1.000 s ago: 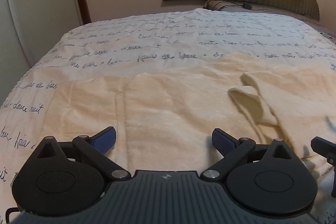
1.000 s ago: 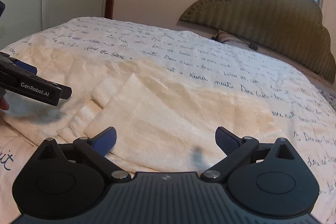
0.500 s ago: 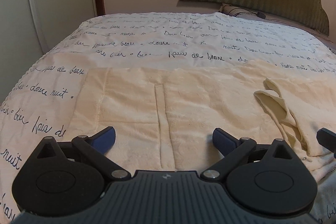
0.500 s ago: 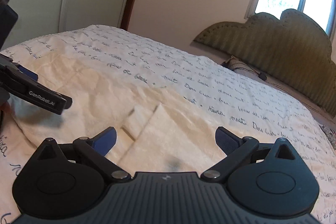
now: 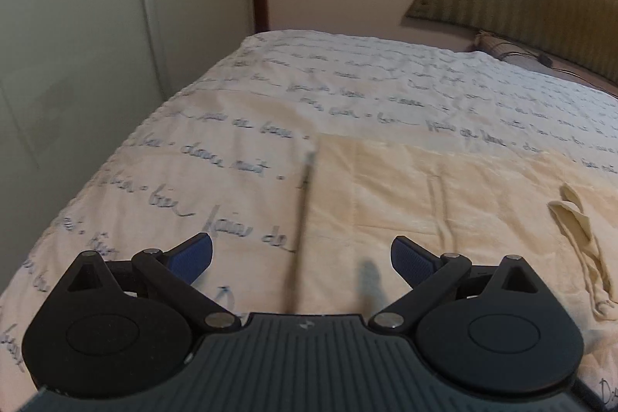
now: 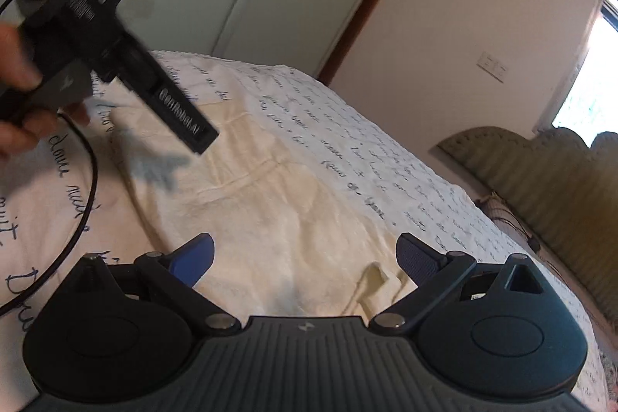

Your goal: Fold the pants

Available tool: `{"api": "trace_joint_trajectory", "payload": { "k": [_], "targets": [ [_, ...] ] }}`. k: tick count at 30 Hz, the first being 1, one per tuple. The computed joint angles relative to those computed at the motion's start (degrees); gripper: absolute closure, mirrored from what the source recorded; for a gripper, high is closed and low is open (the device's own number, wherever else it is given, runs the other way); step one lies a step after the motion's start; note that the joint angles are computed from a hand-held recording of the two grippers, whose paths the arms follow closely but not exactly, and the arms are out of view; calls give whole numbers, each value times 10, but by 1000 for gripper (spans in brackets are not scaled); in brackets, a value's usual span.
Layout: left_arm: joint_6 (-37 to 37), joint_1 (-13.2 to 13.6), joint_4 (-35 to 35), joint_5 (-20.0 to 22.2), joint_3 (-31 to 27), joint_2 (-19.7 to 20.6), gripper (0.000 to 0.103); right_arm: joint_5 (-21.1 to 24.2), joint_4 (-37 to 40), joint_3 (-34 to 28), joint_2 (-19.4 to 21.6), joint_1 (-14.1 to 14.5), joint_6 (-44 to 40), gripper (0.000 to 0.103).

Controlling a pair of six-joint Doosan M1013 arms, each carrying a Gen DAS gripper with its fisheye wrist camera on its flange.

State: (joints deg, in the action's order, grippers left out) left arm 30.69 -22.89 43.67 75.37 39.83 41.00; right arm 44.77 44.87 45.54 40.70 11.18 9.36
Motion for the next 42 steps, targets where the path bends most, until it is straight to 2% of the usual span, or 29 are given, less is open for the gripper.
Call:
{"api": "trace_joint_trajectory", "payload": {
  "k": [4, 6, 9, 11, 13, 15, 17, 19, 21, 23, 24, 25, 26, 29, 31, 34, 36, 38, 42],
  "targets": [
    [7, 1, 51, 64, 10, -12, 2, 48, 9, 1, 1, 5, -38, 2],
    [-1, 4, 63, 81, 16, -18, 2, 41, 6, 10, -2, 11, -60, 2],
    [-26, 16, 12, 48, 36, -36, 2, 22, -7, 13, 2, 24, -80, 2],
    [-38, 24, -38, 3, 55, -49, 2, 11, -15, 9, 7, 33, -80, 2],
    [-32, 27, -72, -25, 60, -52, 2, 11, -24, 1, 13, 40, -75, 2],
    [-25, 27, -88, -31, 52, -46, 2, -1, -8, 11, 11, 44, -99, 2],
    [-22, 28, -99, -33, 44, -40, 2, -31, 7, 27, 5, 51, -135, 2],
    [-23, 31, -117, -47, 44, -38, 2, -63, 61, 49, 0, 54, -200, 2],
    [-24, 34, -135, -59, 43, -37, 2, -74, 85, 54, 1, 55, -235, 3],
    [-24, 41, -159, -75, 46, -36, 2, -61, 93, 44, 6, 55, -233, 13],
    [-29, 44, -173, -83, 49, -37, 3, -46, 87, 36, 9, 54, -219, 38],
    [-35, 48, -189, -94, 53, -39, 3, -36, 79, 28, 12, 53, -199, 71],
    [-45, 54, -211, -113, 63, -43, 4, -25, 69, 20, 15, 53, -181, 75],
    [-73, 71, -267, -188, 99, -58, 3, -3, 61, 3, 22, 51, -145, 76],
    [-80, 81, -300, -235, 114, -64, 3, 29, 53, -29, 35, 46, -78, 75],
    [-67, 94, -361, -294, 127, -66, 3, 90, 27, -87, 60, 42, 8, 75],
    [-35, 103, -417, -329, 133, -65, 3, 108, 8, -100, 65, 43, 18, 75],
    [4, 112, -482, -355, 138, -62, 3, 109, 2, -92, 61, 46, 3, 75],
    [16, 115, -501, -348, 121, -48, 3, 64, -10, -55, 47, 56, -48, 73]
  ]
}}
